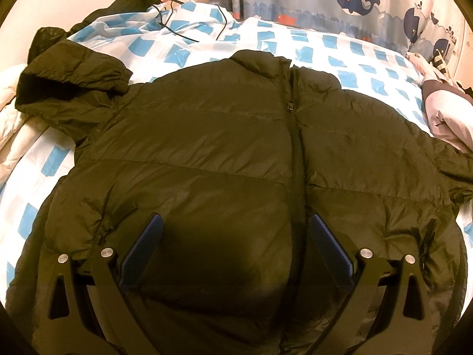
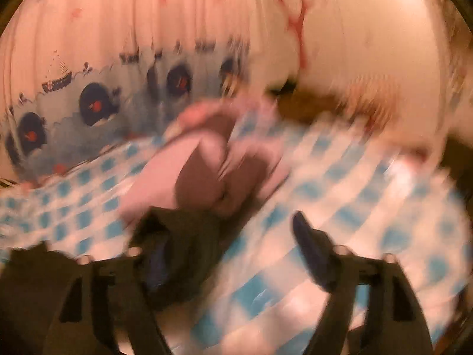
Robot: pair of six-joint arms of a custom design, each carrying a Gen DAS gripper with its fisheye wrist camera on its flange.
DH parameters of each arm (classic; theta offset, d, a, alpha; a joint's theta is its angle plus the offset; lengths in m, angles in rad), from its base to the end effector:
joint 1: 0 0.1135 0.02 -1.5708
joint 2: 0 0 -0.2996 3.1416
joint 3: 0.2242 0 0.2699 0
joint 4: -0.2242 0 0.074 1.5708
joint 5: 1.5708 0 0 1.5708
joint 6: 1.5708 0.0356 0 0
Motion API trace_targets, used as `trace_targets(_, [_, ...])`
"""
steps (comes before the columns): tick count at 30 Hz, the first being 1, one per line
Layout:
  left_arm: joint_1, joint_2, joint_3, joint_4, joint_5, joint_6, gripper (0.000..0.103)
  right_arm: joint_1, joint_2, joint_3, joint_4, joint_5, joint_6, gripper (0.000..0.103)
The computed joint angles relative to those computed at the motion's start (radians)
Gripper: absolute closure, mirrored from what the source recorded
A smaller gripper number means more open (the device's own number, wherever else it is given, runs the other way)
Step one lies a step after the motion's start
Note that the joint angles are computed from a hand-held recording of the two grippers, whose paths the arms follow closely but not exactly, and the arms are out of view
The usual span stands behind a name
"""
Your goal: Fold large clothes
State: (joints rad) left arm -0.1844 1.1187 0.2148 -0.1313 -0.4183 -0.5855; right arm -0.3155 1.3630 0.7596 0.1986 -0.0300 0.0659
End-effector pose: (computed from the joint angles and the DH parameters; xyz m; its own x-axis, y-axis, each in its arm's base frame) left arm 0.1535 -0.0139 0.1217 -0.6845 -0.3860 -0.6184 -0.4974 0.8675 0.0091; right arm 0.2947 -0.0951 0.2636 -0.3549 0.1851 -0.9164 0.3080 0.9486 0.0723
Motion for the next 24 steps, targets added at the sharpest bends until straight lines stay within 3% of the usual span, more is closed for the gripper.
trace_targets(2, [0.001,-0.001,-0.001,0.003,0.005,0.001,0.008,-0.005,-0.060,-0.044,0.054,0.033,0.018,0.014])
trace_targets(4, [0.000,0.002,0.000,0.002,0.000,0.002,0.008,-0.035,-0.060,-0.021,-0.008,0.005,0.076,0.007])
trace_targets(5, [0.000,0.002,0.000,0.001,0.000,0.002,0.008,-0.064,-0.019,0.027,-0.089,-0.052,0.108,0.007])
trace_targets(8, [0.008,-0.011,-0.001,-0.002,0.018,-0.003,0.008,-0.248,0.214,0.215,-0.461,-0.443,0.281,0.007])
trace_targets(10, [0.021,-0.028,-0.008,-0.003,0.036,-0.003,0.008,-0.331,0.265,0.210,-0.535,-0.542,0.298,0.007])
trace_targets(14, [0.045,-0.054,-0.015,-0.008,0.065,0.002,0.008,-0.349,0.153,0.146,-0.515,-0.472,0.182,0.007])
trace_targets(18, [0.054,-0.055,-0.017,-0.007,0.073,0.006,0.008,-0.160,0.006,0.082,-0.358,-0.139,0.004,0.007])
trace_targets(19, [0.056,-0.056,-0.017,-0.006,0.073,0.008,0.008,-0.145,-0.024,0.066,-0.301,-0.097,0.010,0.007])
trace_targets(20, [0.054,-0.056,-0.018,-0.005,0.071,0.002,0.008,-0.180,-0.027,0.074,-0.308,-0.138,0.075,0.007])
trace_targets(22, [0.077,-0.053,-0.022,0.007,0.089,0.014,0.008,-0.354,0.098,0.158,-0.406,-0.403,0.353,0.007])
trace_targets(23, [0.079,-0.051,-0.025,0.013,0.099,0.009,0.008,-0.399,0.171,0.208,-0.481,-0.472,0.392,0.007])
trace_targets(24, [0.092,-0.053,-0.026,0.014,0.110,0.015,0.008,-0.415,0.210,0.231,-0.523,-0.467,0.381,0.007])
